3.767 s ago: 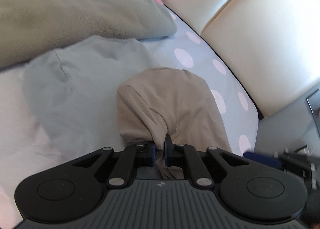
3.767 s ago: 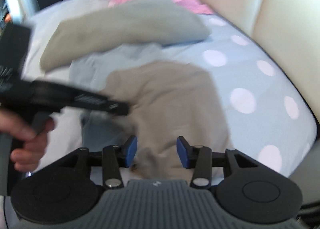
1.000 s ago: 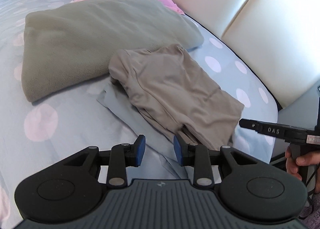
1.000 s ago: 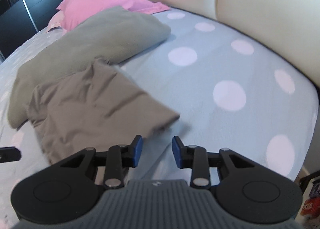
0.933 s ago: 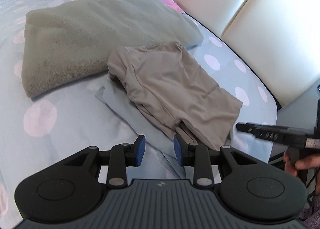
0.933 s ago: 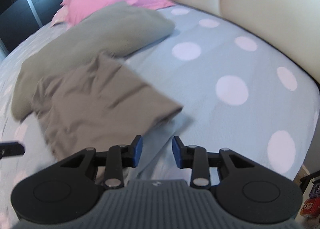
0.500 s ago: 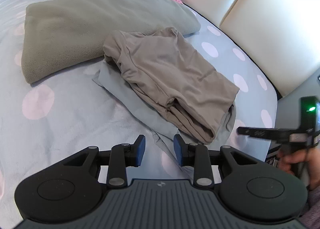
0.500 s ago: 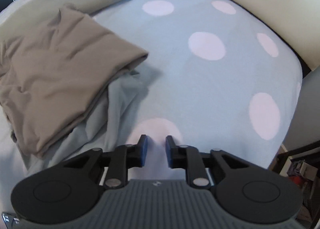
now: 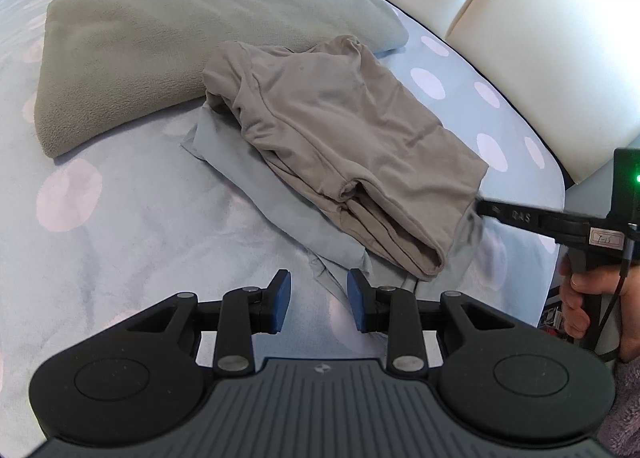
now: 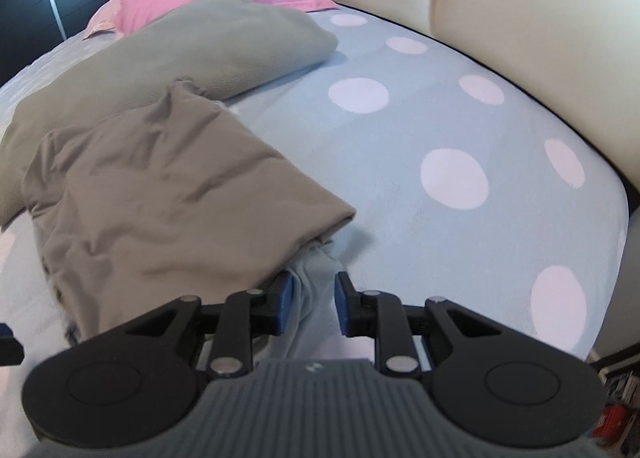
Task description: Fold clothes
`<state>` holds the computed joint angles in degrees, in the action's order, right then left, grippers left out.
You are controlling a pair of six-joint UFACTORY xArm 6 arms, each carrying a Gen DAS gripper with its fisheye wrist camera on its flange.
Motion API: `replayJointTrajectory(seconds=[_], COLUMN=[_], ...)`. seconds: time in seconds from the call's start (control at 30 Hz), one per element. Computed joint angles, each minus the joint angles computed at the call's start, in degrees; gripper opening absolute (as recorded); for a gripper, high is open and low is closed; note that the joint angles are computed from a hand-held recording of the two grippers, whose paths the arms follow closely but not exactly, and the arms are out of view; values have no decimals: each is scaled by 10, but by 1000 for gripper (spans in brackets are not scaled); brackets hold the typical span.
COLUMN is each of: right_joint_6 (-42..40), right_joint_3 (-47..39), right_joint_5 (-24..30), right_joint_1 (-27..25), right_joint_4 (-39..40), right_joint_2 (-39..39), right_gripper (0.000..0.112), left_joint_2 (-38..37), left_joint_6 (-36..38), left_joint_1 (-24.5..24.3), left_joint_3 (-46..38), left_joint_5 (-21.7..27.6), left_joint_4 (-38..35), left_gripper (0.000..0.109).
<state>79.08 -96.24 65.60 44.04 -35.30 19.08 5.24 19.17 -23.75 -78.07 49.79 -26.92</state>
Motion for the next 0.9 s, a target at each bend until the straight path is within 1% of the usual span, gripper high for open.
replayJointTrajectory(seconds=[0.03, 0.07, 0.13, 0.23, 0.33, 0.4, 0.5, 0.57, 0.6, 0.63, 0.73, 0.8, 0.87, 0.9], right_joint_6=[4, 8, 20, 65, 100, 116, 143, 166, 176, 181, 186, 190, 198, 201], right_joint_3=[3, 14, 42, 123, 143, 142, 148, 154, 154, 152, 153, 152, 157, 160], right_joint_5=[16, 28, 42, 0, -18, -32, -71, -99, -112, -121, -145, -154, -173, -178], right_joint_1=[-1, -3, -7, -9, -4, 0, -7, -16, -20, -23, -32, -35, -42, -43], right_joint_4=[12, 30, 61, 57, 25, -5, -37, -47, -50, -51, -54, -59, -64, -65], right_joint_2=[-4, -11, -30, -90, -113, -115, -118, -117, -114, -109, -102, -99, -98, -100], right_gripper=[5, 1, 0, 0, 5, 6, 12, 27, 28, 28, 29, 34, 43, 44], left_joint_2=[1, 3, 4, 5, 3, -3, -4, -2, 0, 3, 20, 31, 43, 50], left_joint_6=[-1, -2, -2, 1, 9, 28, 35, 31, 29, 25, 3, -14, -39, -48], left_joint_1=[0, 0, 0, -2, -4, -6, -8, -7, -6, -7, -17, -23, -29, -31], left_joint_3=[0, -1, -1, 2, 5, 10, 7, 2, -1, -4, -21, -31, -38, -41], left_joint_5=[0, 0, 1, 1, 1, 2, 13, 22, 25, 27, 28, 29, 29, 30], left_joint_4=[0, 1, 0, 0, -14, -35, -61, -87, -105, -117, -116, -114, -108, -108], left_gripper=[28, 28, 28, 28, 28, 28, 29, 36, 40, 41, 41, 41, 41, 41])
